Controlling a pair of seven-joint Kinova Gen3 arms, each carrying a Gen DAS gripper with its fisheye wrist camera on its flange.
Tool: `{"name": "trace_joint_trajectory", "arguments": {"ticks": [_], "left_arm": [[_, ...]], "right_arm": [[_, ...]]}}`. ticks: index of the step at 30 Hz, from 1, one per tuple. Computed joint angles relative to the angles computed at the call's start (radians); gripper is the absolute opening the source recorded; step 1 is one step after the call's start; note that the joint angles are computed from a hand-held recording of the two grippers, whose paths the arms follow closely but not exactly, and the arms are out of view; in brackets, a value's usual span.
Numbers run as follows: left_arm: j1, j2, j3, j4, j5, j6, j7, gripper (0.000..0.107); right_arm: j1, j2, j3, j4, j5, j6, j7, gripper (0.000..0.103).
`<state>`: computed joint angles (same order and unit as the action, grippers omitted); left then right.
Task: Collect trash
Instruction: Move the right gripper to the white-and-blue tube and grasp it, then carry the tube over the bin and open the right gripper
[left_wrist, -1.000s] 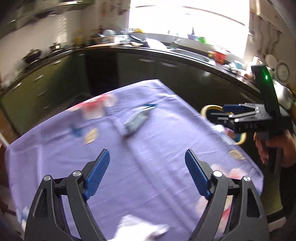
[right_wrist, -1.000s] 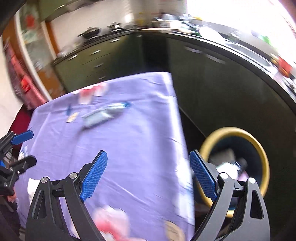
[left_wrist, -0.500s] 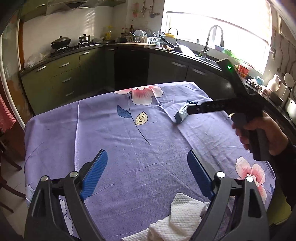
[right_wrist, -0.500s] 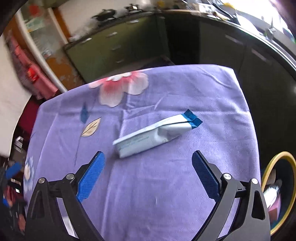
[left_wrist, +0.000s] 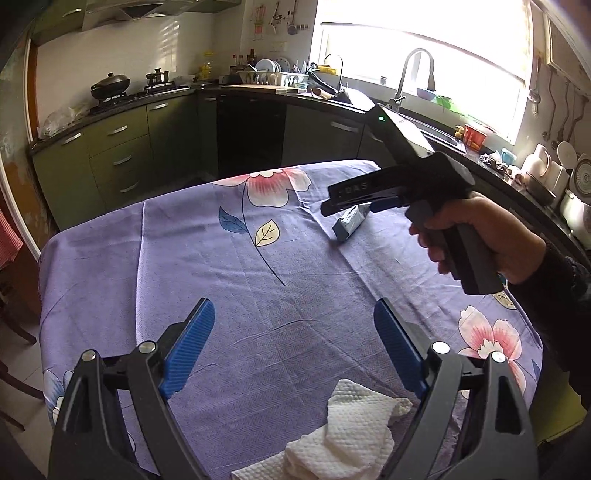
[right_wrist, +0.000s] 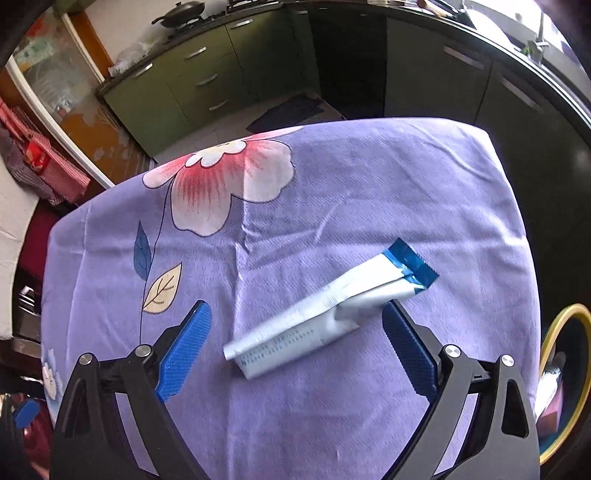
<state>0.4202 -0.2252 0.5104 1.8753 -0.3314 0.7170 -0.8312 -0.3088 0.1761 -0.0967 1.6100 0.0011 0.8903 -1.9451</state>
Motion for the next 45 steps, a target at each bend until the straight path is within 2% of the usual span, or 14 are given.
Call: {"name": "trace_joint_trajectory", "arguments": {"ticks": [5,8,13,16,18,19,27,35,39,41,45], "left_arm": [[0.002,0.002,-0.001,-0.001,0.001,0.001,-0.002,0.083],[0.005,0.003,-0.007,0.001,0.005,0.000,-0.006,0.083],[0.004,0.003,-0.005,0.002,0.003,-0.001,-0.003,0.083],[0.006,0.003,-0.006,0.001,0.003,0.000,-0.004,0.083],[0.006,0.003,-0.005,0.001,0.003,0.001,-0.002,0.083],[0.006,0.003,-0.005,0.001,0.003,0.001,-0.002,0.083],[0.011,0.010,-0.006,-0.001,0.002,0.001,-0.006,0.083],[0.020,0.020,-0.011,-0.001,-0.003,-0.001,-0.006,0.083],[0.029,0.024,-0.018,-0.003,-0.001,-0.002,-0.010,0.083],[0.033,0.027,-0.020,-0.004,0.001,-0.003,-0.015,0.083],[0.045,0.028,-0.040,-0.002,0.026,-0.013,-0.038,0.083]], "right_arm": [[-0.035,0.057,-0.007,-0.071,0.038,0.033,0.003,0.089],[-0.075,0.090,-0.004,-0.116,0.089,0.070,-0.002,0.082],[-0.105,0.128,-0.008,-0.171,0.102,0.124,0.024,0.061],[-0.107,0.128,-0.006,-0.168,0.093,0.134,0.032,0.045],[-0.105,0.116,-0.004,-0.152,0.091,0.130,0.034,0.023],[-0.094,0.110,-0.007,-0.146,0.074,0.129,0.047,0.021],[-0.046,0.004,-0.010,-0.043,0.036,0.109,0.109,0.017],[0.047,-0.235,0.007,0.128,-0.083,0.087,0.218,0.017],[0.110,-0.372,0.052,0.205,-0.111,0.117,0.257,0.017],[0.164,-0.427,0.101,0.233,-0.102,0.148,0.279,0.018],[0.285,-0.461,0.197,0.279,-0.059,0.172,0.312,0.019]]}}
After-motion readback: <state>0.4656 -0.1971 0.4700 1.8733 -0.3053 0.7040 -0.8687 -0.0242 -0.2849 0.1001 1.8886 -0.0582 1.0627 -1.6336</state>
